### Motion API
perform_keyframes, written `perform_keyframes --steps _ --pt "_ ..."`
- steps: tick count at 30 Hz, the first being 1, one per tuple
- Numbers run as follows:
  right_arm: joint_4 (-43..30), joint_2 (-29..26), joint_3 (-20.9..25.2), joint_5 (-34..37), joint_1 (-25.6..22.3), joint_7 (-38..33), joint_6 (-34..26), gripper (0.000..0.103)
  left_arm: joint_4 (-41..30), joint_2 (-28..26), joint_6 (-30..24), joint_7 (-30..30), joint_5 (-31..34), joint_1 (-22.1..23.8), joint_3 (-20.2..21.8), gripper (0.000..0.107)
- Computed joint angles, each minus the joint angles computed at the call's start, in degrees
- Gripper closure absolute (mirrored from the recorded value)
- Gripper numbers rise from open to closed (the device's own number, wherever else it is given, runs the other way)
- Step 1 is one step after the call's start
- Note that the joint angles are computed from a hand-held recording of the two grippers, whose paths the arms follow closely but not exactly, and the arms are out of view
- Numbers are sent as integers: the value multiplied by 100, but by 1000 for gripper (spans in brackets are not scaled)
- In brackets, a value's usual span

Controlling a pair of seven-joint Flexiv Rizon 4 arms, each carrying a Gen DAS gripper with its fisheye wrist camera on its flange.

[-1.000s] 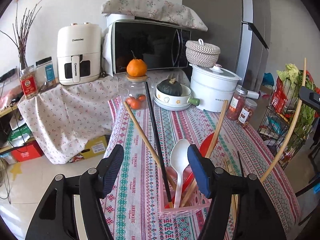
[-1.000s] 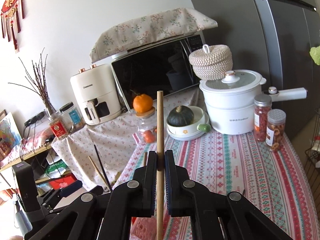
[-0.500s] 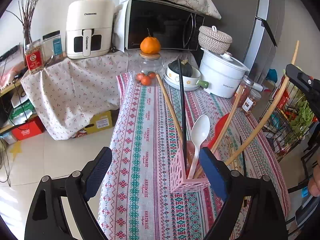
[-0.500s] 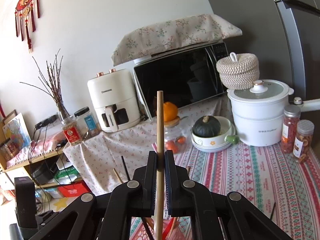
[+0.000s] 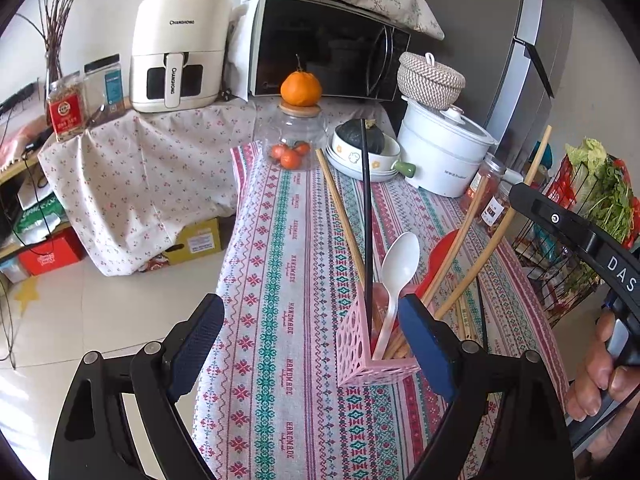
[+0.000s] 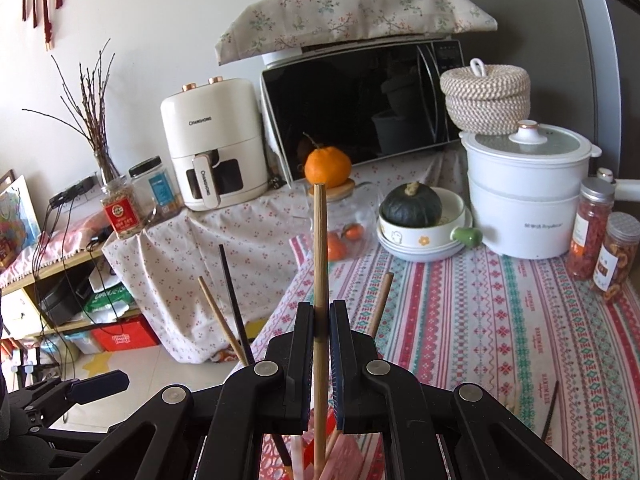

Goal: Organize utensils
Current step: 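Lower the wooden chopstick into the pink basket and open the right tool, then move both tools back to the remaining chopsticks on the tablecloth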

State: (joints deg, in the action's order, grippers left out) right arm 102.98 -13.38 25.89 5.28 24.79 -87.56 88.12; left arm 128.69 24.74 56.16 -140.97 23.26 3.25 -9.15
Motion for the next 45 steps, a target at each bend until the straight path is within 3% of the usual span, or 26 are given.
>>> perform_keyframes --steps 4,6,8,9,19,30,32,36,45 --pt "-123 -41 251 259 -195 -281 -219 93 -1 -9 -13 5 -5 0 -16 16" --pt "-206 -39 344 471 -271 -462 -362 84 -12 -25 -35 6 5 -3 -33 16" --pt "-287 -24 449 777 -364 -715 -429 62 -23 -37 -57 14 1 -19 -35 16" --pt "-319 -7 486 938 -400 -836 -440 59 -29 -49 -59 20 -5 -28 -30 16" --pt "-391 284 103 1755 -306 -1315 -631 35 -84 -77 -116 -23 2 -71 -64 16" --pt "87 566 -573 1200 -152 -849 -573 14 -372 -193 -226 -188 117 -194 -251 16" --pt "221 616 -701 939 -129 -634 -562 6 -472 -256 -259 -225 159 -230 -307 16" --pt "411 688 -837 576 -184 -411 -573 1 -688 -408 -321 -299 260 -331 -397 15" --pt "749 818 -1130 -190 -358 113 -812 1 -1334 -976 -495 -586 609 -677 -574 10"
